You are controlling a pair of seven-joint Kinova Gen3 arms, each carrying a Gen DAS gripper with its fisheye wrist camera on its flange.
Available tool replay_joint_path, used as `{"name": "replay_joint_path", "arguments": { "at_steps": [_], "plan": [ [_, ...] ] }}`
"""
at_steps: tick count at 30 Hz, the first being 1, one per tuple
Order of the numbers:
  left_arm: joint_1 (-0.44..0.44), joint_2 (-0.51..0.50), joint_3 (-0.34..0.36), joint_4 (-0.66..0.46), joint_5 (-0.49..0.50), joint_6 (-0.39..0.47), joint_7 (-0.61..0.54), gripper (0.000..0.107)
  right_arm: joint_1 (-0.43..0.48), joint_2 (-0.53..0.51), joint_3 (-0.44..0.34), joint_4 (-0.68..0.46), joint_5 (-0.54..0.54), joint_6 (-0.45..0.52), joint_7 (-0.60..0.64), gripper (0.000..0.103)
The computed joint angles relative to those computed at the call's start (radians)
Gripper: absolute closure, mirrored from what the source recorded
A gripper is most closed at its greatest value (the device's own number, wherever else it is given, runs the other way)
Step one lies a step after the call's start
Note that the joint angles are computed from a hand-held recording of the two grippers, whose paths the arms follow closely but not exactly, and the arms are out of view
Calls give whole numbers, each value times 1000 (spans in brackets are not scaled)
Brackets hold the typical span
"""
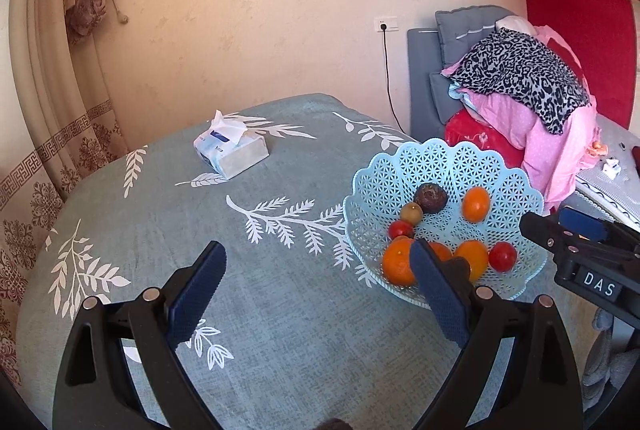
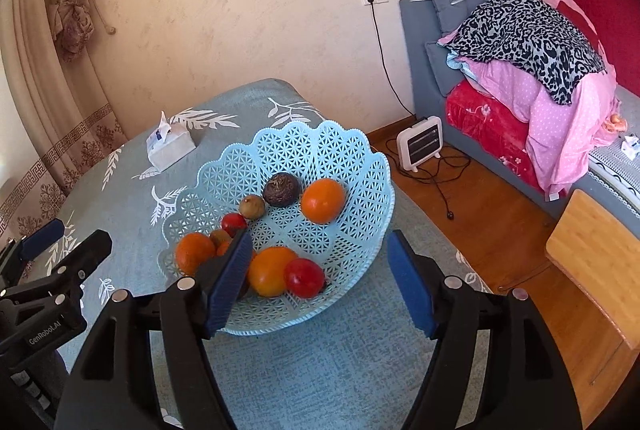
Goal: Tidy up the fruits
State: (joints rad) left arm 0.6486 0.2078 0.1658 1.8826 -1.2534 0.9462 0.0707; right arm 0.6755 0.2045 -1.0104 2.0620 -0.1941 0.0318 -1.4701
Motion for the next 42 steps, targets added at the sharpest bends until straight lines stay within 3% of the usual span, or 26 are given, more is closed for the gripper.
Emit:
{"name": "replay_joint_path", "arguments": {
  "at_steps": [6,19,32,42],
  "plan": [
    [28,23,4,-14,-19,40,-5,15,23,-4,-25,18,31,-21,-9,23],
    [49,46,-3,-24,-20,67,-19,15,-147,-45,142,28,165,-34,-136,20],
    [54,62,-12,-34,-13,59,-42,15,-271,-51,260,29,175,-27,-143,20],
    [53,67,-22,-41,-5,43,-62,15,-291,-46,279,28,161,-27,-125,20]
  ]
}}
